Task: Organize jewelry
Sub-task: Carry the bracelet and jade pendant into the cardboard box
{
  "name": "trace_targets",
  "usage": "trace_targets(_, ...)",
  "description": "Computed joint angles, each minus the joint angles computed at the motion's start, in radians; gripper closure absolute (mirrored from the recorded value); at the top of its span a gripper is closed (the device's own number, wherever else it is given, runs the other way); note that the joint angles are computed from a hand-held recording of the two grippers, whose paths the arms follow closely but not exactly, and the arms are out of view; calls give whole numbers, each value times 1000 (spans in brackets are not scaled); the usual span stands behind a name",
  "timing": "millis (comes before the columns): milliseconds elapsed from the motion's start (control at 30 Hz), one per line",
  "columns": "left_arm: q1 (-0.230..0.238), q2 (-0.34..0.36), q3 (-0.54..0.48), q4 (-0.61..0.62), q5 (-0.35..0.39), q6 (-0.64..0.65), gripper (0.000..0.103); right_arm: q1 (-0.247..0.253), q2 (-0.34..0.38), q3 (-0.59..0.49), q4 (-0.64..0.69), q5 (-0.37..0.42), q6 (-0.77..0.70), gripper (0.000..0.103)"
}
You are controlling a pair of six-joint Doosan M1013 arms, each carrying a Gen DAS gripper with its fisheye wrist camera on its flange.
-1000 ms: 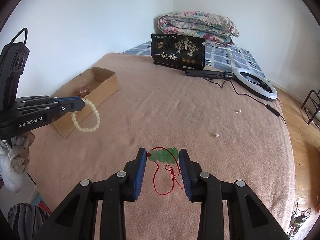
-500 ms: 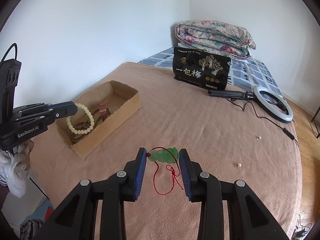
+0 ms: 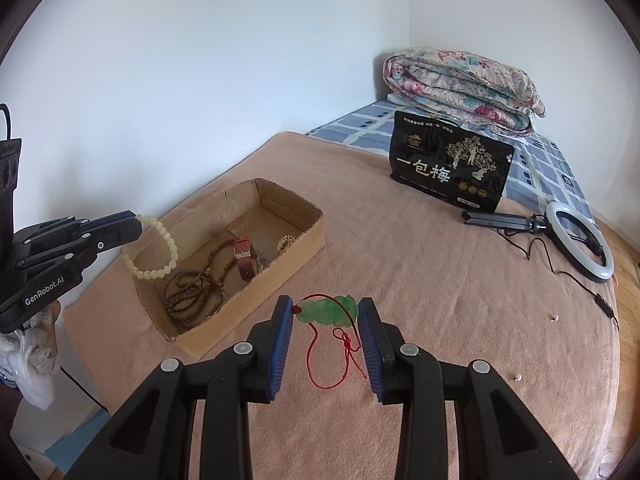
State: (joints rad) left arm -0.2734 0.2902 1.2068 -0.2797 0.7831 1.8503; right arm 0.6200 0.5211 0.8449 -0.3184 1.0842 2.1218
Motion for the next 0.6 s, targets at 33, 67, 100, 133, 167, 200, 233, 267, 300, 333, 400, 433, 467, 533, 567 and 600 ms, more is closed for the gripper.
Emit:
trace_targets(33,2,1,-1,0,-1,0,98,0,9,-15,3,3,-6,69)
trace_targets(67,5,1,0,1,-2,0,98,-1,19,-31,8,6,-13,69)
trace_targets(100,6,1,0,3,-4,-3,98,-1,26,-44,12,7,-18,69)
trace_targets(133,8,2,-1,3,-4,-3,98,-2,34,-57,17,8,-23,69)
trace_targets(167,11,3,-1,3,-4,-2,98,-3,45,-74,22,12,-29,69)
trace_targets(200,12,5,-3,5,-3,-2,98,-3,54,-89,26,14,-34,69)
trace_targets(233,14,6,-4,6,-3,-3,98,-3,63,-103,29,16,-39,69)
trace_targets(267,16,7,-4,6,-2,-4,98,-4,71,-117,33,20,-44,69)
trace_targets(300,17,9,-6,9,-1,-5,98,-4,80,-131,36,22,-48,69)
trace_targets(333,18,10,-5,13,-2,-8,98,-4,89,-146,39,25,-53,69)
trace_targets(400,19,11,-4,22,-5,-14,98,-4,106,-174,46,32,-61,69)
trace_targets(433,20,12,-4,23,-6,-16,98,-5,114,-188,50,35,-65,69)
trace_targets(467,21,13,-6,26,-7,-18,98,-6,122,-200,55,37,-67,69)
trace_targets(533,22,15,-5,34,-12,-23,98,-8,138,-226,67,40,-72,69)
trace_targets(567,23,16,-5,39,-14,-26,98,-9,147,-239,73,42,-75,69)
trace_targets(600,24,17,-6,44,-16,-29,98,-10,157,-255,78,46,-80,69)
